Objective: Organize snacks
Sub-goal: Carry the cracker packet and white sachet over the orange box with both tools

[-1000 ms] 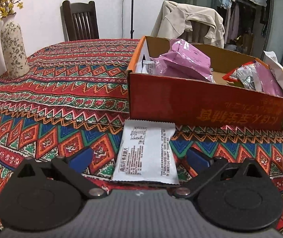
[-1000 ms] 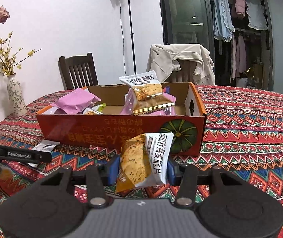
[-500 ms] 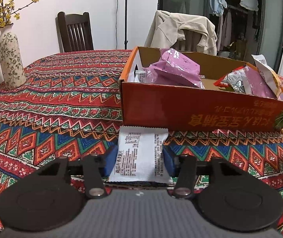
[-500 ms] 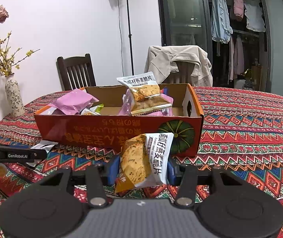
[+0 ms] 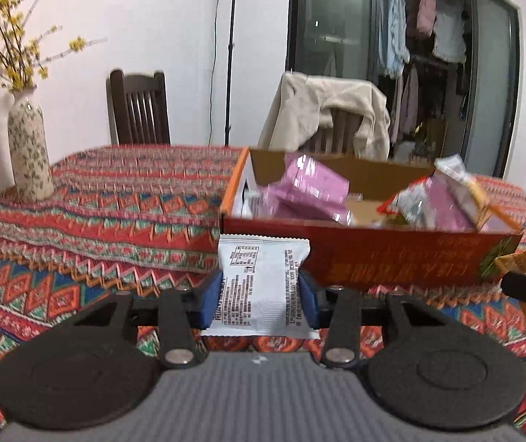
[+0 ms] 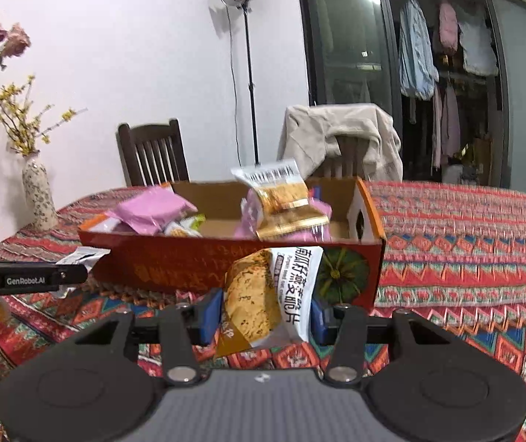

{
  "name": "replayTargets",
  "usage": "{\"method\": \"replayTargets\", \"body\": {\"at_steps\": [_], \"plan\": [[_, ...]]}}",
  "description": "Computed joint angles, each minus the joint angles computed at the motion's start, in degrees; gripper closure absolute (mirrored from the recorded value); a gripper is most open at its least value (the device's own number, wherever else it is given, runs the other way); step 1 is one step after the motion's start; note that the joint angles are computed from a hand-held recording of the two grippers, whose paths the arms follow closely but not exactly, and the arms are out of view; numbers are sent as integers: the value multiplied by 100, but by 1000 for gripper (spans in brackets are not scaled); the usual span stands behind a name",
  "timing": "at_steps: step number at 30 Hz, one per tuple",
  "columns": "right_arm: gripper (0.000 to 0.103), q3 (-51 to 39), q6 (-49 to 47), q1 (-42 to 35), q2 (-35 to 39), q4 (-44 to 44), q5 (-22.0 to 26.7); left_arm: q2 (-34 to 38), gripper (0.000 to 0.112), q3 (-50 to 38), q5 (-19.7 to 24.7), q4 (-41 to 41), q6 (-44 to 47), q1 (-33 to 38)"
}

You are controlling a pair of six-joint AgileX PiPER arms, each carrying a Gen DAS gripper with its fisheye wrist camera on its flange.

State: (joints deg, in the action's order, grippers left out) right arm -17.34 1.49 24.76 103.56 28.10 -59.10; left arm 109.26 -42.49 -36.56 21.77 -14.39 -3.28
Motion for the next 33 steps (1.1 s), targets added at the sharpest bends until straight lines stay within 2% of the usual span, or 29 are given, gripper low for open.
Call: {"method": "replayTargets", "body": {"at_steps": [3, 12, 24, 33], "plan": [[56, 18, -182, 173, -173, 239, -75, -280, 67, 136, -136, 229, -217, 42], [56, -377, -1023, 227, -941, 694, 411, -826, 67, -29, -172, 534, -666, -166], [56, -1539, -1736, -470, -1214, 635, 1433, -660, 67, -1214, 652, 319, -874, -695], [56, -2532, -1463, -1171, -776, 55, 2092, 109, 67, -2648, 1408, 466, -1446, -898]]}}
